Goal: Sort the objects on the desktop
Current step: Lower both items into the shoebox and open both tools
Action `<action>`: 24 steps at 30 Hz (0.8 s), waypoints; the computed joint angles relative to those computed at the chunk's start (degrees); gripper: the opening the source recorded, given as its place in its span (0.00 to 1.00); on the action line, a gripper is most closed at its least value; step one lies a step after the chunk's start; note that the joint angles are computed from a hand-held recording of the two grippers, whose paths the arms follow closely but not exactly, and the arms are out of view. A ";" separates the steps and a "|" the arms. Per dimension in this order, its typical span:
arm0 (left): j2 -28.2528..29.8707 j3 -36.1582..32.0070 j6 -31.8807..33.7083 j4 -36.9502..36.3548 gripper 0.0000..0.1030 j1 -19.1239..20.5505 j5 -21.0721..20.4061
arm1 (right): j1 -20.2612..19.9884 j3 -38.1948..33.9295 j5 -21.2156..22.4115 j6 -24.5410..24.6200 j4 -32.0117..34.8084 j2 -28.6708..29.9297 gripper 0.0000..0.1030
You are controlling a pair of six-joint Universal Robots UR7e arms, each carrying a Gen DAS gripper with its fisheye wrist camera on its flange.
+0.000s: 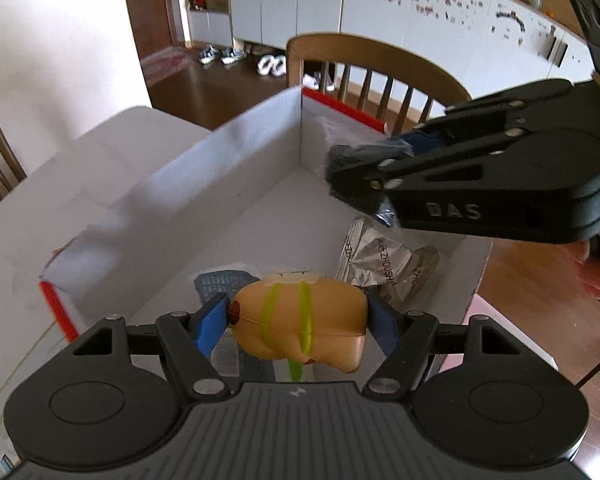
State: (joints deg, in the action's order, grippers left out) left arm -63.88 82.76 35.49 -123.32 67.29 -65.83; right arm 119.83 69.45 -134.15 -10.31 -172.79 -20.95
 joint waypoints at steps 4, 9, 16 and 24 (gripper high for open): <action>1.47 -1.44 0.51 1.48 0.71 -0.22 -0.14 | -1.06 -1.65 1.02 1.49 3.87 0.52 0.21; 3.83 -3.90 -0.35 4.50 0.71 0.07 1.15 | -2.10 -4.55 1.27 2.46 9.09 1.71 0.21; 6.19 -7.70 -2.43 9.78 0.71 1.35 1.80 | -3.03 -8.07 1.68 3.63 15.74 3.33 0.21; 7.03 -9.13 -2.00 12.19 0.71 1.77 3.00 | -3.42 -12.73 0.53 6.98 25.38 5.47 0.21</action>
